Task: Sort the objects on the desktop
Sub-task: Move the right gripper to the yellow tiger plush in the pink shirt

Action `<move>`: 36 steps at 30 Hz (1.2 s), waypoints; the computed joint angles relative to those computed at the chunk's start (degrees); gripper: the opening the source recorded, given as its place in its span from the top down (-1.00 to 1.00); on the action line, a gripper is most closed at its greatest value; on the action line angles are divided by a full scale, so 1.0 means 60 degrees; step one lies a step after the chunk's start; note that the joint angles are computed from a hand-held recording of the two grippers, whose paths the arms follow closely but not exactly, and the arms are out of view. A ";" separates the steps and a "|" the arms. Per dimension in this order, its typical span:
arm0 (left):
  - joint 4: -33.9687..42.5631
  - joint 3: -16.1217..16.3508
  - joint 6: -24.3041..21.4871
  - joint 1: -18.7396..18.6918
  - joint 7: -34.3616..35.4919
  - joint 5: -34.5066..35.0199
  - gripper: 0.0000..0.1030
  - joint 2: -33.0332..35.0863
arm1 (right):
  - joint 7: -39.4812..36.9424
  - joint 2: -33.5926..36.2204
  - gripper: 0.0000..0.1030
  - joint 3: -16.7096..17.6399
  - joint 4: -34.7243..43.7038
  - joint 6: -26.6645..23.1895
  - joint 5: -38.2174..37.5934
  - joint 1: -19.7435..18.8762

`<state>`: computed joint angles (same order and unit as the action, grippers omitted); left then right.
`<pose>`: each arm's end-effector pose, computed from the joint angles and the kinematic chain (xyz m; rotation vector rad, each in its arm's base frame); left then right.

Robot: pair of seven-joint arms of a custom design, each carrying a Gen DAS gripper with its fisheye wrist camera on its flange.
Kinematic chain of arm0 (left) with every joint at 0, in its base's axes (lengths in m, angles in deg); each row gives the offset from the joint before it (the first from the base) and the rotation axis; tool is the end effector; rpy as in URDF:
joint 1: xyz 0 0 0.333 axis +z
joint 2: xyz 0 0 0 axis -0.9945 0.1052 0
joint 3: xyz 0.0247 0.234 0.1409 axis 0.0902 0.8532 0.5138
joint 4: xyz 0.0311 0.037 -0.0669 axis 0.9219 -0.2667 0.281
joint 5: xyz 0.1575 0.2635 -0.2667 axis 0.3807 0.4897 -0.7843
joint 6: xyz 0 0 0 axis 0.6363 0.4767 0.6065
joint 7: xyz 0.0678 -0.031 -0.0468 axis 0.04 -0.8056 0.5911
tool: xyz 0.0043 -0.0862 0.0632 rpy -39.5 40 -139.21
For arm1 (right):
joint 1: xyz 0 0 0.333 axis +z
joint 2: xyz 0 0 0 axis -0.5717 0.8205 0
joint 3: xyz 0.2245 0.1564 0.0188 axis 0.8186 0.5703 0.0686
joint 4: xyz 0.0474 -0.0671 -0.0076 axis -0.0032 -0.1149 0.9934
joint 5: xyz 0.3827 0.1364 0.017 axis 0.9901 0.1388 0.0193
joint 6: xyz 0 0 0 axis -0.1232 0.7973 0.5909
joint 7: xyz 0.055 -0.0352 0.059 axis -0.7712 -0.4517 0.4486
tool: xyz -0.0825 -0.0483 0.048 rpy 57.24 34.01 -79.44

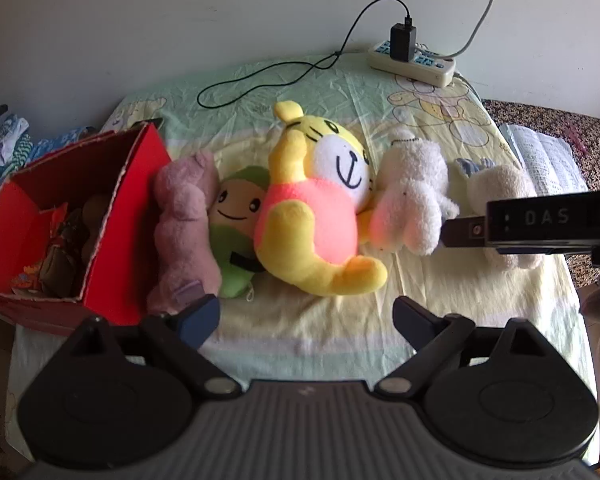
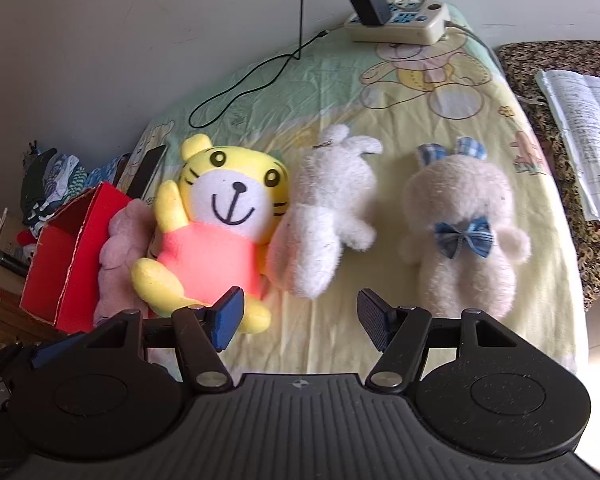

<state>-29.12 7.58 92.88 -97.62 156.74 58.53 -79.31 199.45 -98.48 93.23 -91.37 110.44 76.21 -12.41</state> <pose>0.4658 -0.2277 0.6053 -1.7613 2.0676 -0.5389 0.4821 0.2919 0.5604 -1.7076 1.7249 -0.0375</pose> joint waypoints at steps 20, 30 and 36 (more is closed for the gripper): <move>0.0542 0.0194 0.0957 0.0326 0.1113 0.0066 0.09 0.1469 | -0.1319 0.1753 -0.29 -0.0221 0.0841 0.0430 0.4377 0.0311; 0.0768 0.0233 0.0784 0.0461 0.1692 -0.0439 0.45 0.1657 | -0.2384 0.2019 0.46 -0.0176 0.0979 0.0050 0.6479 0.0105; 0.0354 0.0334 0.0802 0.0346 0.2241 -0.0977 0.47 0.1031 | -0.3198 0.0914 0.51 -0.0450 -0.0018 -0.0655 0.7006 0.0030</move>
